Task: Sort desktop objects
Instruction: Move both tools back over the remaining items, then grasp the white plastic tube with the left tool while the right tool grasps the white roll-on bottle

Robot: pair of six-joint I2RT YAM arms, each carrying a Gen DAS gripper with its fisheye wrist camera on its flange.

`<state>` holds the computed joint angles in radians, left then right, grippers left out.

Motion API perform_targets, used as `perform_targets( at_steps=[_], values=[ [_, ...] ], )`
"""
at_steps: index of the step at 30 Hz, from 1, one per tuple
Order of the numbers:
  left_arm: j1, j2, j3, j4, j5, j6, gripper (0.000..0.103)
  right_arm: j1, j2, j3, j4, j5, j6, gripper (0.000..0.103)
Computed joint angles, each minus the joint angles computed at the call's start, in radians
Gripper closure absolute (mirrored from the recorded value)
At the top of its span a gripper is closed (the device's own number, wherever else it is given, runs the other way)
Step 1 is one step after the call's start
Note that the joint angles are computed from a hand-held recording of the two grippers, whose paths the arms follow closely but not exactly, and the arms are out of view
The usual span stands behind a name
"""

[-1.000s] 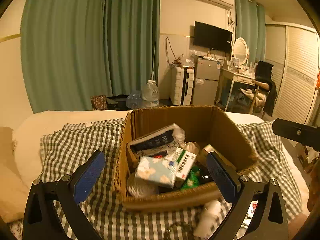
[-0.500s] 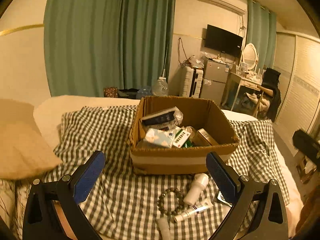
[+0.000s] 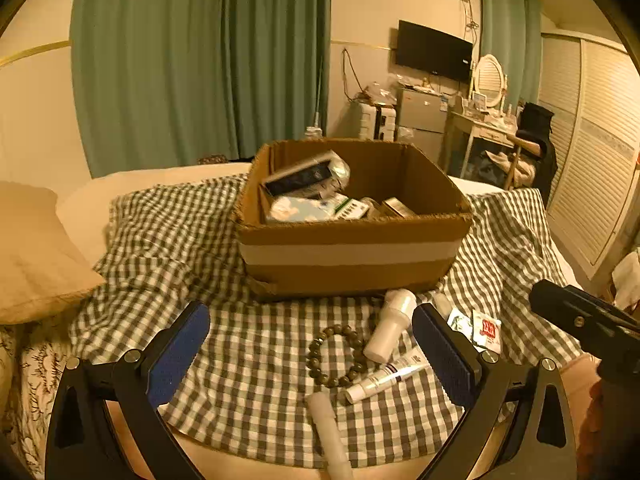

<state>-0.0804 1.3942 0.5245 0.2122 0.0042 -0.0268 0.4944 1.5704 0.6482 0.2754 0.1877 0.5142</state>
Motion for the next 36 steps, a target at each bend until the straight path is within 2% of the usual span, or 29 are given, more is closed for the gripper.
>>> perform_targets(
  at_steps=[18,21,24,28,30,31,32,33,34,35,36],
  values=[
    [0.024,0.42,0.031,0.149,0.031,-0.034,0.0,0.044,0.211,0.092,-0.005,0.13,-0.053,0.0],
    [0.034,0.489,0.034,0.179,0.088,-0.03,0.0,0.041,0.24,0.102,-0.002,0.13,-0.053,0.0],
    [0.044,0.563,0.066,0.163,0.16,-0.035,0.002,0.033,0.269,0.111,0.002,0.119,-0.049,0.0],
    [0.023,0.666,0.119,0.138,0.152,-0.014,0.025,0.026,0.307,0.134,-0.002,0.112,-0.053,0.0],
    [0.009,0.683,0.113,0.169,0.122,-0.001,0.029,0.026,0.323,0.147,-0.005,0.112,-0.055,0.0],
    [0.004,0.684,0.104,0.189,0.12,0.006,0.034,0.025,0.334,0.156,-0.009,0.109,-0.057,0.0],
    [0.004,0.683,0.098,0.201,0.132,0.011,0.044,0.023,0.345,0.165,-0.012,0.105,-0.056,0.0],
    [0.006,0.681,0.092,0.212,0.145,0.011,0.05,0.02,0.356,0.175,-0.014,0.098,-0.055,0.0],
    [0.004,0.675,0.092,0.212,0.141,0.01,0.066,0.018,0.363,0.182,-0.016,0.091,-0.055,0.0],
    [0.003,0.675,0.085,0.229,0.132,0.011,0.077,0.017,0.375,0.195,-0.024,0.083,-0.055,0.0],
    [0.008,0.675,0.079,0.244,0.128,0.011,0.08,0.016,0.382,0.202,-0.027,0.078,-0.056,0.0]
  ],
)
